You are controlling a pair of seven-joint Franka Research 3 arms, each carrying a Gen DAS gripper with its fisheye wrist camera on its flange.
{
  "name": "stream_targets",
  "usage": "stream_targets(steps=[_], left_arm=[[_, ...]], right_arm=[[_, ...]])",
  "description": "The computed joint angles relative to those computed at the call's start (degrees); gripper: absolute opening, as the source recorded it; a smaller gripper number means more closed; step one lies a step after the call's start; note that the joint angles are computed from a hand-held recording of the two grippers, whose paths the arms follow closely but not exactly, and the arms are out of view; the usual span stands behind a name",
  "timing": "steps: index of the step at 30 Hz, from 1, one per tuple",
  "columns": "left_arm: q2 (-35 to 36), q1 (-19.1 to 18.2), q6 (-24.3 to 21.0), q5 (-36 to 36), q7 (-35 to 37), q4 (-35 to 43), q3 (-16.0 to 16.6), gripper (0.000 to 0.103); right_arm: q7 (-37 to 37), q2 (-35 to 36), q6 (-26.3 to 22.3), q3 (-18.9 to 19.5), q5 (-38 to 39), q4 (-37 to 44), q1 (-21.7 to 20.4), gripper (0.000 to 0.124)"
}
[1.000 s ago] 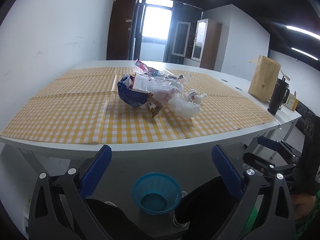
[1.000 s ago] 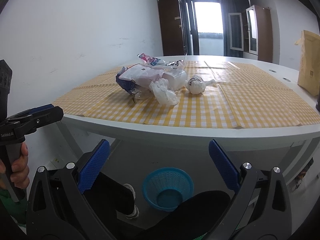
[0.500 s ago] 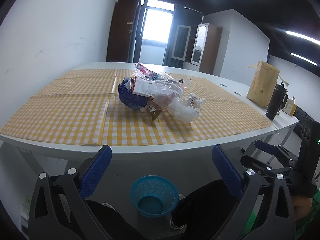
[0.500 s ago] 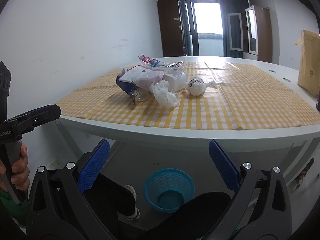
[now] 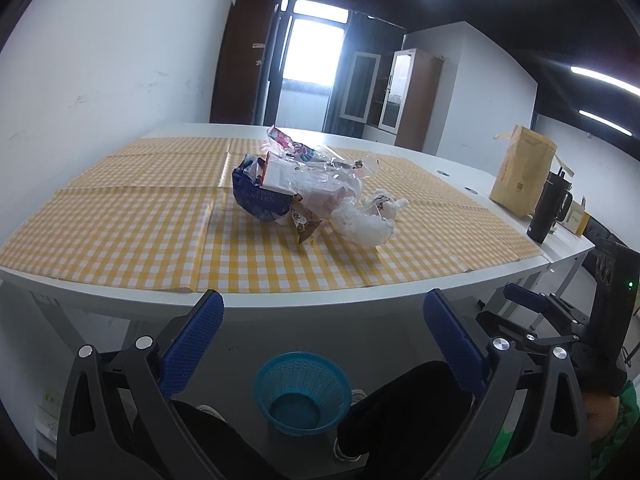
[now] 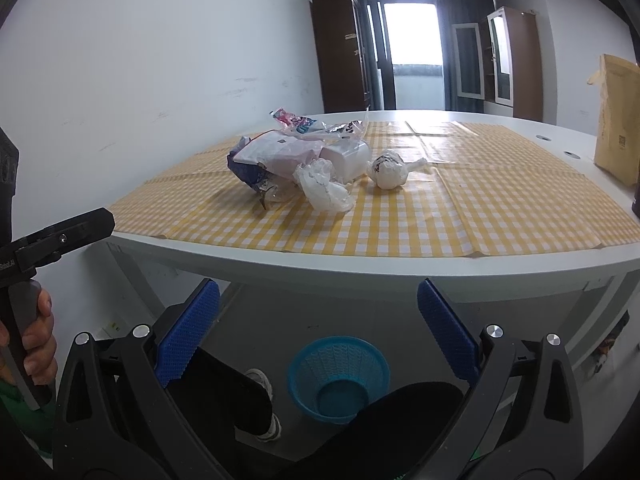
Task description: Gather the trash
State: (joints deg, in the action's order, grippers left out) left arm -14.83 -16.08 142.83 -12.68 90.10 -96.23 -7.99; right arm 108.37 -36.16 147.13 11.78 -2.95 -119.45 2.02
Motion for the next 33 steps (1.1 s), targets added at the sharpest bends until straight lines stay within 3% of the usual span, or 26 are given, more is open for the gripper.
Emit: stream_targets(steps=[22,26,33], left_arm=[[1.1,0.44,-0.58,-0.35,0.52,1.16,-0.29,0.097],[2.46,0.92,0.38,1.61,0.54,3.01,-0.8,0.097],[10.44,2.68,-0.53,3.91,-0.53,13.31,-1.86,0.097]], right_arm=[[-0.96,0.72,0.09,-0.89,1.14,0.02,0.78,0.094],[-1.82,2.1,0.52,-1.5,1.23,1.51,0.7,0.094],[-2.25,7.09,0.41,-2.75,0.91,6.32,-0.26,0.094]])
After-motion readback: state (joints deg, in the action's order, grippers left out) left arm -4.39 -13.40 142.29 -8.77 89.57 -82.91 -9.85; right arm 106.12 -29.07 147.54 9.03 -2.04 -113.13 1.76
